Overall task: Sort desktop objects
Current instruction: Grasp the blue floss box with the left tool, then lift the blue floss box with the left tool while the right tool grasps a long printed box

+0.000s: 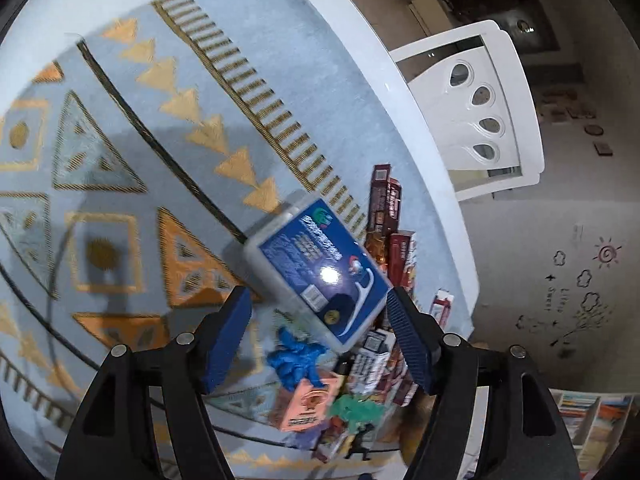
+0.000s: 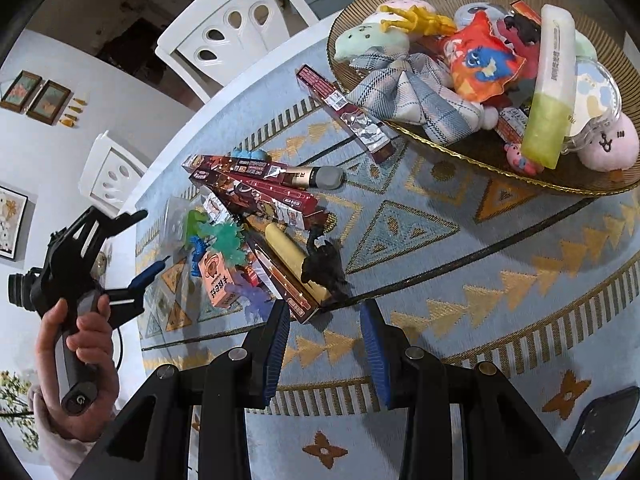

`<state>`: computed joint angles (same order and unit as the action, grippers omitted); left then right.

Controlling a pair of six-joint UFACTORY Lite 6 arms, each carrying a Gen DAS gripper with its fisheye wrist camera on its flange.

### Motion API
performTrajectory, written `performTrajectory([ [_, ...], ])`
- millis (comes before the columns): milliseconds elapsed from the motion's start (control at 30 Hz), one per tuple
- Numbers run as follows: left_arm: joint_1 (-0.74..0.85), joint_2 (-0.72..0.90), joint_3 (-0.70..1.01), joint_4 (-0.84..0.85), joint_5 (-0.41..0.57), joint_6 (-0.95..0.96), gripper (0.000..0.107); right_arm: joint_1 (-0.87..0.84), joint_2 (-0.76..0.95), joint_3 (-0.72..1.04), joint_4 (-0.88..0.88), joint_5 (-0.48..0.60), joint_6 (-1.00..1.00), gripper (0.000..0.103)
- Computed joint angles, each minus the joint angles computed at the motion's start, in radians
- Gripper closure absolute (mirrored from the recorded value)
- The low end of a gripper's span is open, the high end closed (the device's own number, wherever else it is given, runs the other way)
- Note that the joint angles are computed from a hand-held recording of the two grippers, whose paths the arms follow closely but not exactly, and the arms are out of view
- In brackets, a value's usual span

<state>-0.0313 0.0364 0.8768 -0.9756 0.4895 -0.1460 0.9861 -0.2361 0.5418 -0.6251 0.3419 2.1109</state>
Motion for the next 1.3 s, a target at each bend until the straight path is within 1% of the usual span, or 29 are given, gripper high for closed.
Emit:
performTrajectory([
  [67, -0.007, 0.045, 0.031, -0.053, -0.009, 0.028, 0.039, 0.004, 0.002, 0.003, -0.002, 0.0, 0.003, 0.067],
  [133, -0.025, 0.074, 0.066, -0.018, -0.033, -0.034, 0.038, 0.003, -0.007, -0.007, -0.007, -0.004, 0.009, 0.067],
  [200, -0.05, 0.12, 0.124, 0.095, -0.047, -0.15, 0.038, 0.005, -0.015, -0.017, -0.022, -0.005, 0.029, 0.067],
  [300, -0.091, 0.226, 0.24, 0.304, -0.034, -0.332, 0.038, 0.007, -0.033, -0.036, -0.036, -0.006, 0.054, 0.067],
  [333, -0.099, 0.249, 0.262, 0.34, -0.032, -0.356, 0.038, 0.008, -0.04, -0.041, -0.032, -0.003, 0.053, 0.067],
  [367, -0.107, 0.278, 0.286, 0.344, -0.029, -0.337, 0.038, 0.009, -0.046, -0.045, -0.029, 0.0, 0.051, 0.067],
  [467, -0.146, 0.312, 0.338, 0.471, -0.031, -0.342, 0.038, 0.009, -0.067, -0.06, -0.022, 0.011, 0.047, 0.067],
  [533, -0.144, 0.3, 0.312, 0.41, -0.058, -0.225, 0.041, 0.006, -0.07, -0.064, -0.017, 0.01, 0.041, 0.067],
  [600, -0.128, 0.284, 0.288, 0.337, -0.061, -0.124, 0.043, 0.003, -0.058, -0.058, -0.015, 0.0, 0.03, 0.067],
  [667, -0.112, 0.26, 0.268, 0.329, -0.052, -0.068, 0.044, 0.003, -0.031, -0.041, -0.016, -0.011, 0.014, 0.067],
  [800, -0.073, 0.166, 0.187, 0.296, -0.035, 0.067, 0.046, 0.013, 0.061, 0.03, -0.05, -0.017, -0.036, 0.067],
  [900, -0.019, 0.053, 0.072, 0.199, 0.002, 0.209, 0.048, 0.022, 0.14, 0.092, -0.113, -0.025, -0.058, 0.067],
  [1000, 0.031, -0.108, -0.084, 0.153, 0.036, 0.298, 0.053, 0.029, 0.234, 0.17, -0.203, -0.051, -0.076, 0.067],
  [1133, 0.103, -0.33, -0.285, 0.122, 0.095, 0.407, 0.055, 0.028, 0.364, 0.288, -0.31, -0.027, -0.114, 0.067],
  [1200, 0.158, -0.446, -0.382, 0.079, 0.145, 0.484, 0.056, 0.008, 0.44, 0.355, -0.263, 0.0, -0.215, 0.067],
  [1300, 0.201, -0.597, -0.479, 0.119, 0.198, 0.48, 0.057, -0.021, 0.538, 0.439, -0.198, 0.019, -0.355, 0.067],
])
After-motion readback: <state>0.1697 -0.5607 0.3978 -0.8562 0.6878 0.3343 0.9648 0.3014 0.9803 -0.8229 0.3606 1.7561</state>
